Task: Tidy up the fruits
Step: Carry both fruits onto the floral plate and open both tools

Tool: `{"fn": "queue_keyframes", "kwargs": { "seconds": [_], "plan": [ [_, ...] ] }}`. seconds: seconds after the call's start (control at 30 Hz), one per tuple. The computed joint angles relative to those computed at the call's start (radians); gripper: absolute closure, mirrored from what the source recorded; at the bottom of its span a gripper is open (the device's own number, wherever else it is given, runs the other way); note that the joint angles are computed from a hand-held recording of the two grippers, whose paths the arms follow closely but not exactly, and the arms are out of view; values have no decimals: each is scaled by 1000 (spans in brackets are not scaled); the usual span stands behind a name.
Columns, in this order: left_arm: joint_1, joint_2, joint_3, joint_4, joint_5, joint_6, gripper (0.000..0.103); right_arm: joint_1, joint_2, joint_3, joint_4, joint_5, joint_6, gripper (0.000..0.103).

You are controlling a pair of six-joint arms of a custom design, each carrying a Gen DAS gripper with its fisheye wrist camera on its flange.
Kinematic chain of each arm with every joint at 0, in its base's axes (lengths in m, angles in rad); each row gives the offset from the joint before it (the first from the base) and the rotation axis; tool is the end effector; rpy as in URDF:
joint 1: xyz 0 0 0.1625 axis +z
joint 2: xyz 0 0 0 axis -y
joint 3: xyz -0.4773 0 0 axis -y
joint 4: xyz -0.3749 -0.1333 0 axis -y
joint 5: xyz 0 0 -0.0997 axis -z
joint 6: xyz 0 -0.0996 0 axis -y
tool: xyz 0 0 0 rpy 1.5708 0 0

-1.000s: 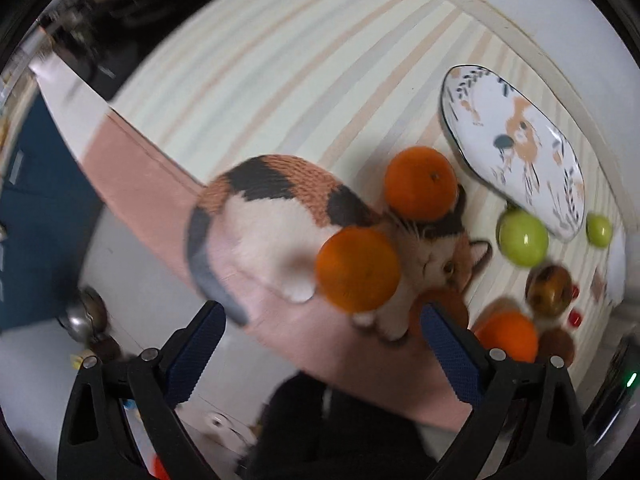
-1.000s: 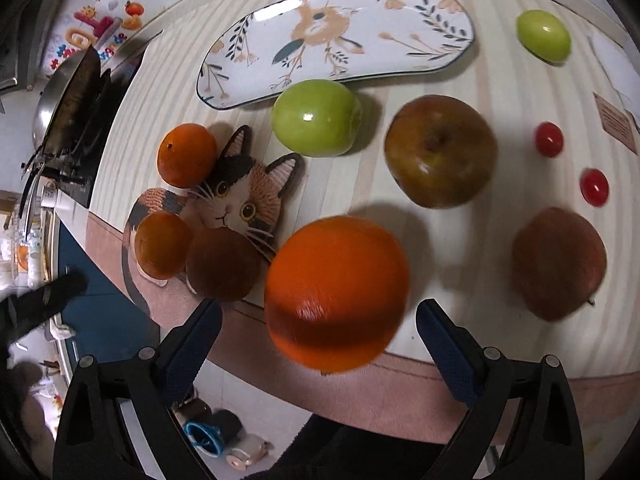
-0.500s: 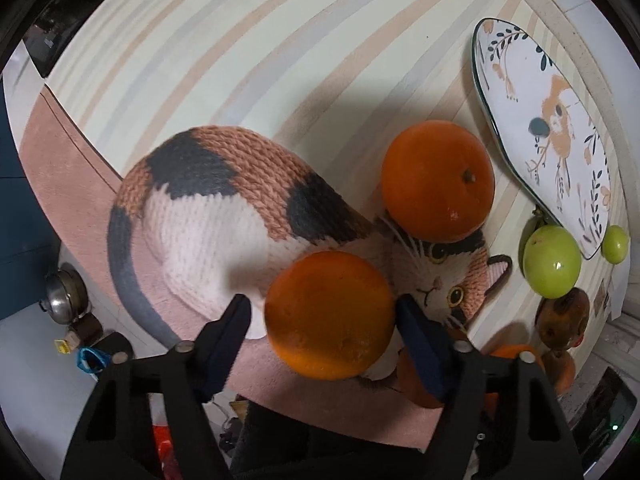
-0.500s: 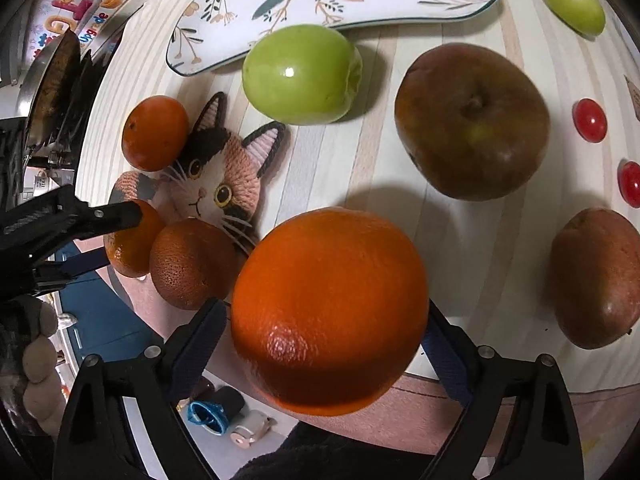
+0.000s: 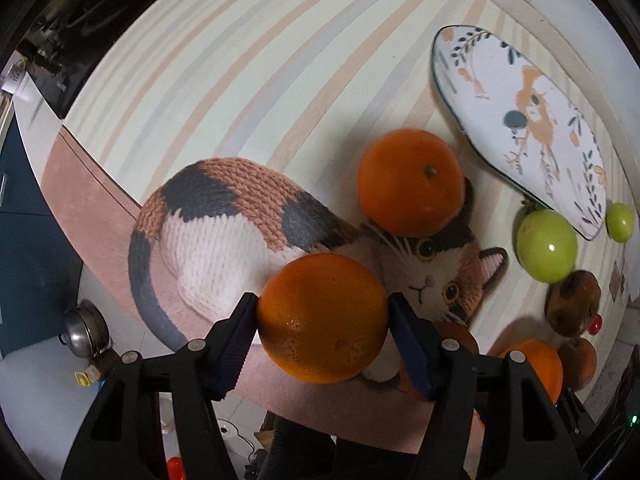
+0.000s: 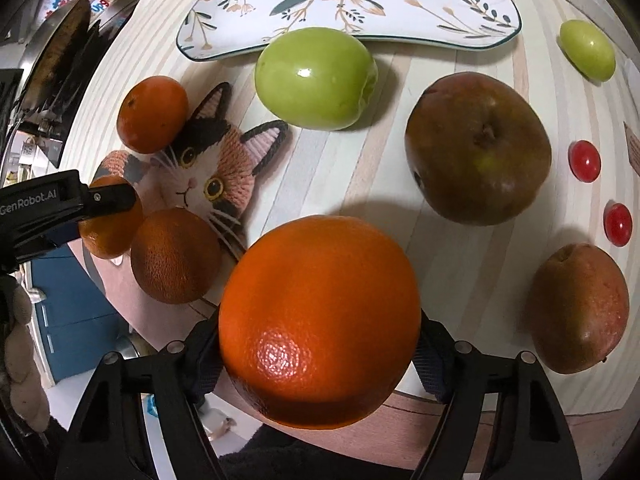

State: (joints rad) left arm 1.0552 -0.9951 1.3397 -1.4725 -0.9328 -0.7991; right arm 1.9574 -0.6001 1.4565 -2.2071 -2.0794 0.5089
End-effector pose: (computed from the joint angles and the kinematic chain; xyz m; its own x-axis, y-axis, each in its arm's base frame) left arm -0.1620 -0.6766 0.3212 -0.7189 -0.1323 -0.6824 -0.1000 0.9912 -0.0868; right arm 0.3492 -0.6329 0.0421 -0.8507 0.0668 0.5214 0.0533 0.9977 -0.0409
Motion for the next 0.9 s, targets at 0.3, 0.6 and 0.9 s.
{"fn": "queue_keyframes", "kwargs": {
  "seconds": [0.3, 0.6, 0.9],
  "plan": [
    [-67, -2, -74, -40, -37, 82, 40, 25, -80, 3, -48, 65, -52, 23],
    [-37, 236, -439, -23, -80, 244, 39, -6, -43, -211, -50, 15, -128, 23],
    [57, 559, -925, 240, -174, 237, 39, -86, 140, -525, 115, -103, -146, 23]
  ]
}}
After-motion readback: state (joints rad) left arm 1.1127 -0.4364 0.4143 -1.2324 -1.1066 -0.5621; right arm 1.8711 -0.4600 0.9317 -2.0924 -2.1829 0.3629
